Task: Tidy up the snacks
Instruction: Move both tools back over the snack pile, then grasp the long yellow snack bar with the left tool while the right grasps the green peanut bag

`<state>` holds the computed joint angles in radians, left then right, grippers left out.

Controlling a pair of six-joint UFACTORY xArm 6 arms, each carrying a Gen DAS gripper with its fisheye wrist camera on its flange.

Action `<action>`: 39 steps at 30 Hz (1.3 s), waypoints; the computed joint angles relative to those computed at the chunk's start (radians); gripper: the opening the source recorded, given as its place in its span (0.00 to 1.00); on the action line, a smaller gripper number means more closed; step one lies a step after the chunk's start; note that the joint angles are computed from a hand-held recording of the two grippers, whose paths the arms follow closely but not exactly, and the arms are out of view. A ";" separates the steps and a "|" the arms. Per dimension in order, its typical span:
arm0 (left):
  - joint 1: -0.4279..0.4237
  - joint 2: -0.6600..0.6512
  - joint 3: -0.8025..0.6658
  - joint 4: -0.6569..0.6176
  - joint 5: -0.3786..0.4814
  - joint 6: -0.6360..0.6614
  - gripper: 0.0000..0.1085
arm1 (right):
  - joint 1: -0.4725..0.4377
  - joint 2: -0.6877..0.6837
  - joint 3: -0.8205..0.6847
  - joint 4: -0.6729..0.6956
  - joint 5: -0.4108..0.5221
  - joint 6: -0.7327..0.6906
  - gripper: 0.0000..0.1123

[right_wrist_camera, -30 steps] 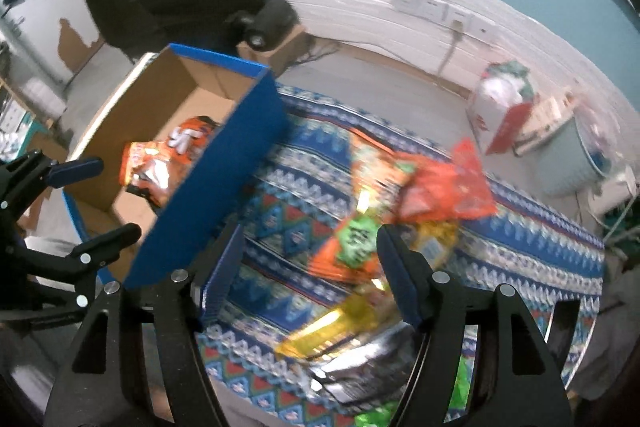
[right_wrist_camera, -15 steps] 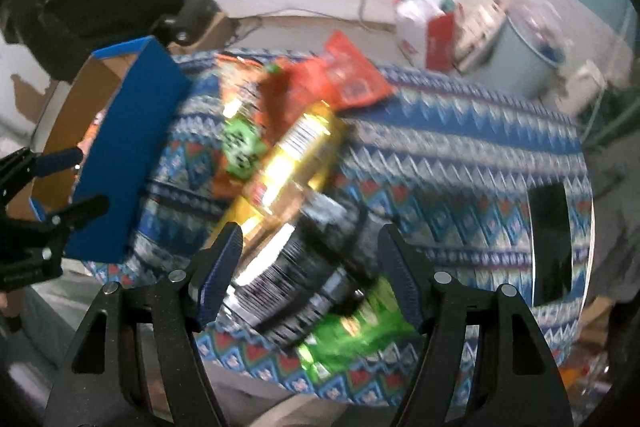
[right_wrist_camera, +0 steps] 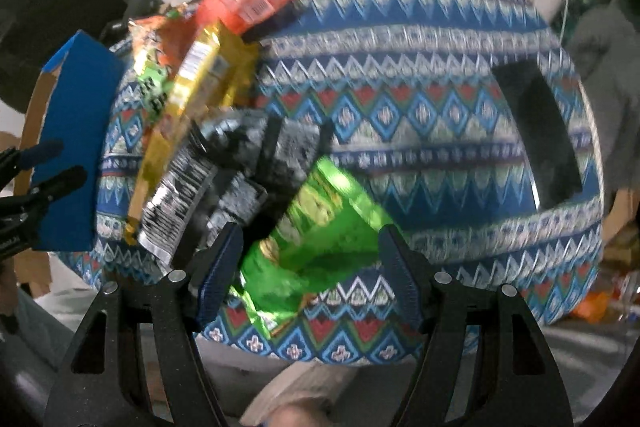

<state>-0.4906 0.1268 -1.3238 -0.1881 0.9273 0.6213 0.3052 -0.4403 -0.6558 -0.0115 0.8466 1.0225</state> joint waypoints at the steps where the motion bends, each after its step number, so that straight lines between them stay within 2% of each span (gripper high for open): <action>1: -0.003 0.002 0.000 0.005 -0.001 -0.004 0.68 | 0.001 -0.001 0.013 0.016 -0.009 0.003 0.63; 10: -0.021 0.038 -0.016 0.038 0.000 -0.036 0.68 | -0.032 0.022 0.114 0.241 -0.167 -0.020 0.65; 15: -0.023 0.071 -0.044 0.044 0.018 -0.061 0.68 | -0.044 0.081 0.072 0.166 -0.145 -0.020 0.66; 17: -0.025 0.084 -0.056 0.043 0.028 -0.069 0.68 | -0.043 0.107 0.041 0.091 -0.109 -0.034 0.65; 20: -0.033 0.103 -0.072 0.045 0.040 -0.080 0.68 | -0.039 0.151 -0.016 -0.030 -0.034 -0.045 0.57; 22: -0.039 0.119 -0.087 0.041 0.049 -0.084 0.68 | -0.046 0.168 -0.031 -0.057 -0.018 -0.063 0.51; 29: -0.066 0.163 -0.119 0.048 0.043 -0.104 0.68 | -0.099 0.188 -0.044 -0.106 -0.010 -0.130 0.50; 36: -0.085 0.218 -0.169 0.039 0.057 -0.130 0.69 | -0.154 0.187 -0.021 -0.133 -0.071 -0.169 0.50; 39: -0.092 0.242 -0.198 0.033 0.078 -0.138 0.69 | -0.183 0.164 0.002 -0.084 -0.089 -0.170 0.57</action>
<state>-0.5824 0.3685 -1.5216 -0.1548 1.0052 0.4833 0.1221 -0.2766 -0.6540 -0.0956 0.7579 0.8520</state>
